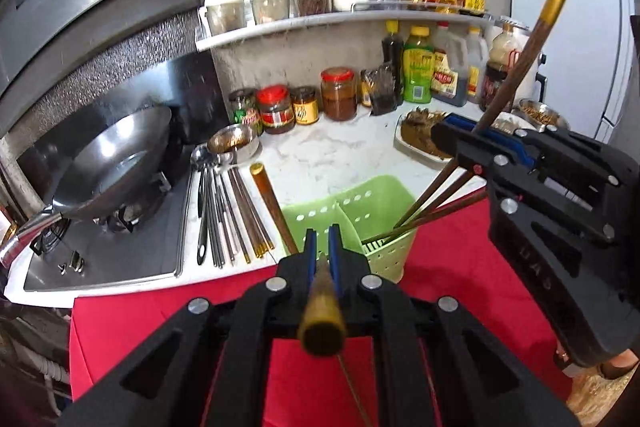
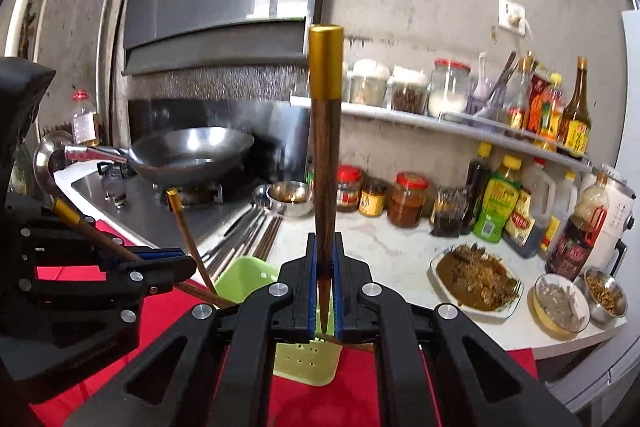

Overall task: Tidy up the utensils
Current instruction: 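Open the left tool over the green holder while the right tool releases its chopstick there, then move both tools back down to the remaining chopsticks on the cloth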

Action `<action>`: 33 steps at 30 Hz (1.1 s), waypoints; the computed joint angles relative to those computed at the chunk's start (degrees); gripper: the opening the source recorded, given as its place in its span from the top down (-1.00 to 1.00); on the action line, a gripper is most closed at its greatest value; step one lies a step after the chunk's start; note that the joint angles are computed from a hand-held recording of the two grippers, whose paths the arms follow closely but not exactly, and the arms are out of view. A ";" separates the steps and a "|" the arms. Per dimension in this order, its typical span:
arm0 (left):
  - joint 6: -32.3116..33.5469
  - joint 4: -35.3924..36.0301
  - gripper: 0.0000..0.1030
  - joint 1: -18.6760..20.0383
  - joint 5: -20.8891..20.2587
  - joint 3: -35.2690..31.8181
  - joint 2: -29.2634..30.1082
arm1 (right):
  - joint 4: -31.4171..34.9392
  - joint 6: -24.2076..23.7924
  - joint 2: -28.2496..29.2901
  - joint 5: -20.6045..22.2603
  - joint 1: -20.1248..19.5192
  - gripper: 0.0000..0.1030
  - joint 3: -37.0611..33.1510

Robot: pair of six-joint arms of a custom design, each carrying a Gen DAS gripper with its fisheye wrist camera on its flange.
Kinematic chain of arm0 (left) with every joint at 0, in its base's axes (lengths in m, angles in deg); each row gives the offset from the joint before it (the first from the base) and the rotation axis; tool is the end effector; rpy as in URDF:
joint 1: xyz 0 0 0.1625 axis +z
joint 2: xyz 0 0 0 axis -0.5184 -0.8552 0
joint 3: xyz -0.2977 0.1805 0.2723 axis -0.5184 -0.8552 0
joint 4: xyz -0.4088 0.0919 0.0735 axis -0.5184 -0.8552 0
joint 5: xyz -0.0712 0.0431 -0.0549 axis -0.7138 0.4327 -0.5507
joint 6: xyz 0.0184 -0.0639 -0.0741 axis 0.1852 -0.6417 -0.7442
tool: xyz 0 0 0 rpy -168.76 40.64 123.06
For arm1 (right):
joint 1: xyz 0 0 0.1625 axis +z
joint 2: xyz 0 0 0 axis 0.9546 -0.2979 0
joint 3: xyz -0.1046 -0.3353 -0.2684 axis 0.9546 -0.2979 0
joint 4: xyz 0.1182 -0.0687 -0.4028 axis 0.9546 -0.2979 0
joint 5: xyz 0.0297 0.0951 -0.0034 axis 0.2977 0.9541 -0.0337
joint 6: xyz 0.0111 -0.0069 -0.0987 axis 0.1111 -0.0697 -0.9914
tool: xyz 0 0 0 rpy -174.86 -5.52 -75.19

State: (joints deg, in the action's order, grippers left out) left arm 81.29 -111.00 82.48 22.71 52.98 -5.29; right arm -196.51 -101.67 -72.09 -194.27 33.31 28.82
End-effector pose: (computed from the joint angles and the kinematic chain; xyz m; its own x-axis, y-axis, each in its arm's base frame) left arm -0.3136 -0.7252 0.2153 -0.6023 0.2581 -0.7554 0.6954 0.6344 -0.3376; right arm 0.3106 -0.7332 0.1857 -0.6175 -0.2765 0.7363 -0.7761 0.3663 -0.5133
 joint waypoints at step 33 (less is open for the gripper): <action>-13.05 -28.72 -0.01 -7.73 11.03 46.99 -18.45 | -28.00 4.05 -15.43 -4.27 -2.77 -0.08 46.94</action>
